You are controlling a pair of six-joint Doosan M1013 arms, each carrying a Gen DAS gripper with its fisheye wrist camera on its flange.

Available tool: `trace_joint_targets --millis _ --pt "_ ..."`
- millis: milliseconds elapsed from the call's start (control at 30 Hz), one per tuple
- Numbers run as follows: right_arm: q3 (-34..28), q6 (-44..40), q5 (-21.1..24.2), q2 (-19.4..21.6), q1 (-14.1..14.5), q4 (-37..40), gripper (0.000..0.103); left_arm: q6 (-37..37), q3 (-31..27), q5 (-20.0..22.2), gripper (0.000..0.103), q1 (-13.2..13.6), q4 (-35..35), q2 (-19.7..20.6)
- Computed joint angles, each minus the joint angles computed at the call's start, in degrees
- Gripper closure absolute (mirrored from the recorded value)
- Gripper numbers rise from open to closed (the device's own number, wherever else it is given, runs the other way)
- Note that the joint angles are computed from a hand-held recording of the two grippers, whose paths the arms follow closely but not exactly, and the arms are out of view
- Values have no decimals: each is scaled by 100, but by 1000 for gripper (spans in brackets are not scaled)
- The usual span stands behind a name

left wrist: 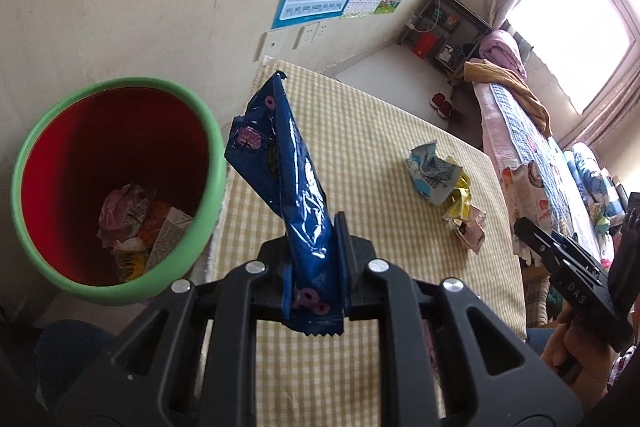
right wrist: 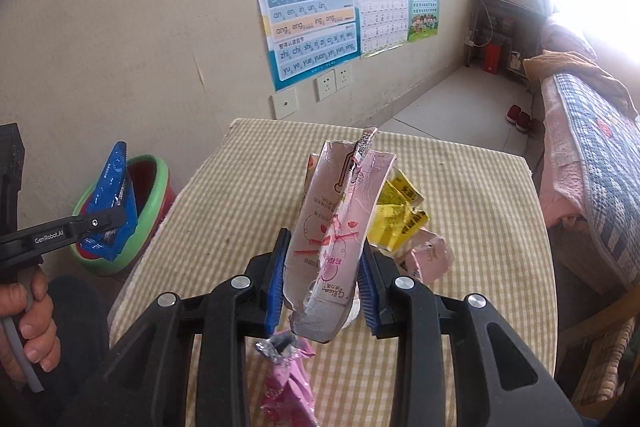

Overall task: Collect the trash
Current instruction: 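Carry the milk pouch and blue bag over the red bin with both tools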

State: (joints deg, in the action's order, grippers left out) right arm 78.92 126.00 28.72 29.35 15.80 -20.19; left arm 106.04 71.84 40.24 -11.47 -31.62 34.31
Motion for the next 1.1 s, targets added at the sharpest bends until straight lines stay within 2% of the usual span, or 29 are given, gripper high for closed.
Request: trace_joint_targets --millis 333,700,867,933,1100 --pt "-1172 -1394 326 624 342 874 72 -432 109 -216 87 472 -117 -16" --pt "-2477 -2812 907 1362 630 1849 72 -602 220 -405 87 828 -473 -10" --pt "-3078 -3198 1228 1704 686 2145 72 -629 325 -616 87 914 -560 -43" --pt "-3254 -3315 1342 1814 711 2238 72 -543 367 -598 87 961 -812 -42" --pt "-3684 -3536 1669 2115 756 2468 72 -380 382 -592 87 945 -936 -44"
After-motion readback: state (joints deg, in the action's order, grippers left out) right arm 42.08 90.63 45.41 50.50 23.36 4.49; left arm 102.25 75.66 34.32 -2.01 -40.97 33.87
